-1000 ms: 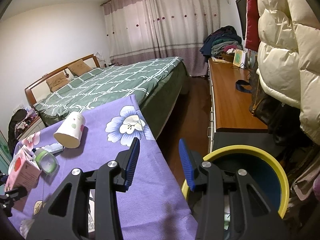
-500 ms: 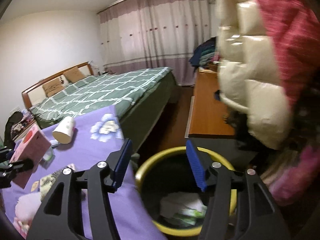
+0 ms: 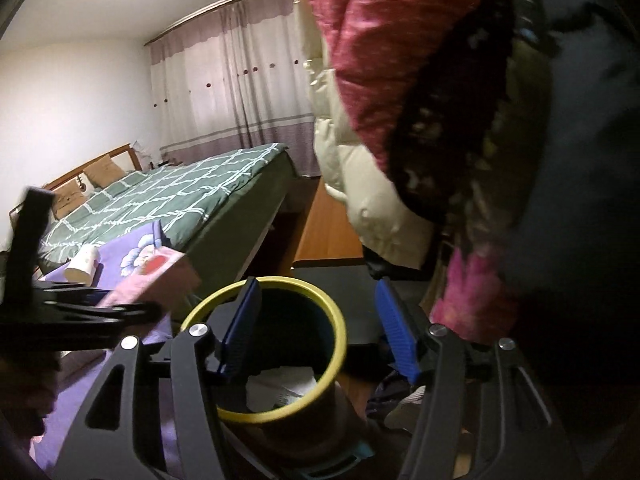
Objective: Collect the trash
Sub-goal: 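Carry the pink carton over the yellow bin and release it with the left gripper, then move both grippers back over the table toward the white foam net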
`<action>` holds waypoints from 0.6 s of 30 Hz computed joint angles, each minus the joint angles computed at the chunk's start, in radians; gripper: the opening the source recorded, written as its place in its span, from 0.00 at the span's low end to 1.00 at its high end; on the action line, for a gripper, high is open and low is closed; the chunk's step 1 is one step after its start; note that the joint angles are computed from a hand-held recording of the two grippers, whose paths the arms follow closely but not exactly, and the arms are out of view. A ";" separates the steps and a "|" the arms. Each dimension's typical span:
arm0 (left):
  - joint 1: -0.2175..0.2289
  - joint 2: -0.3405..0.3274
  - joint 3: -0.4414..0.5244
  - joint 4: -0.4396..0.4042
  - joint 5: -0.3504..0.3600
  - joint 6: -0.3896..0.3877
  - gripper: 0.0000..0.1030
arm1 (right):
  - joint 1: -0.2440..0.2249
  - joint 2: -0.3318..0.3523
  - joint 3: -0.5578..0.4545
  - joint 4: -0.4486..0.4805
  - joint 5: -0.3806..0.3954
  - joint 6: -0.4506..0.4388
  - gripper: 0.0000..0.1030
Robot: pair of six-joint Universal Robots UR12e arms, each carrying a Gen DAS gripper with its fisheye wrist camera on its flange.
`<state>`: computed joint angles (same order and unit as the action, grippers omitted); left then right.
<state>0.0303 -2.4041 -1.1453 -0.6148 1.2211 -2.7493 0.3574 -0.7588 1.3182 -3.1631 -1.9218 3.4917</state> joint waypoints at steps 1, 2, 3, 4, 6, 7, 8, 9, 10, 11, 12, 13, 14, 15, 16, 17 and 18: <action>-0.008 -0.013 0.020 -0.017 0.007 0.001 0.50 | -0.002 -0.003 0.008 -0.004 -0.002 0.004 0.56; -0.018 -0.027 0.040 -0.029 0.015 -0.001 0.50 | -0.004 -0.005 0.013 -0.006 -0.003 0.006 0.56; -0.024 -0.036 0.051 -0.033 0.021 -0.004 0.50 | -0.006 -0.007 0.017 -0.007 -0.003 0.009 0.56; -0.028 -0.045 0.062 -0.037 0.025 -0.006 0.50 | -0.009 -0.010 0.023 -0.011 -0.003 0.012 0.57; -0.037 -0.063 0.087 -0.049 0.036 -0.013 0.50 | -0.010 -0.011 0.026 -0.011 -0.002 0.019 0.58; -0.038 -0.070 0.098 -0.056 0.036 -0.013 0.52 | -0.010 -0.009 0.023 -0.010 -0.002 0.020 0.58; -0.042 -0.078 0.108 -0.054 0.045 -0.018 0.57 | -0.010 -0.008 0.022 -0.010 -0.001 0.022 0.58; -0.045 -0.083 0.113 -0.041 0.056 -0.025 0.76 | -0.010 -0.006 0.018 -0.008 0.000 0.023 0.58; -0.046 -0.086 0.112 -0.019 0.063 -0.032 0.83 | -0.010 -0.006 0.017 -0.007 0.003 0.023 0.59; -0.046 -0.085 0.107 0.006 0.072 -0.041 0.83 | -0.010 -0.005 0.015 -0.007 0.006 0.024 0.59; -0.045 -0.079 0.098 0.028 0.077 -0.047 0.83 | -0.010 -0.004 0.013 -0.008 0.009 0.023 0.59; -0.043 -0.076 0.095 0.036 0.072 -0.050 0.83 | -0.010 -0.003 0.012 -0.007 0.011 0.024 0.59; -0.038 -0.064 0.077 0.064 0.069 -0.056 0.83 | -0.010 -0.001 0.010 -0.006 0.015 0.024 0.59; -0.035 -0.056 0.065 0.085 0.071 -0.058 0.83 | -0.010 -0.001 0.010 -0.006 0.019 0.023 0.59; -0.029 -0.043 0.044 0.121 0.073 -0.062 0.83 | -0.009 0.001 0.006 -0.004 0.024 0.024 0.59; -0.020 -0.025 0.014 0.170 0.073 -0.069 0.83 | -0.007 0.003 0.002 -0.003 0.029 0.024 0.59; -0.011 -0.009 -0.011 0.206 0.071 -0.079 0.85 | -0.006 0.006 -0.003 0.000 0.035 0.022 0.59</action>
<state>0.0196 -2.4129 -1.1565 -0.4086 1.2926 -2.8280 0.3516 -0.7530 1.3153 -3.1632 -1.8865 3.5141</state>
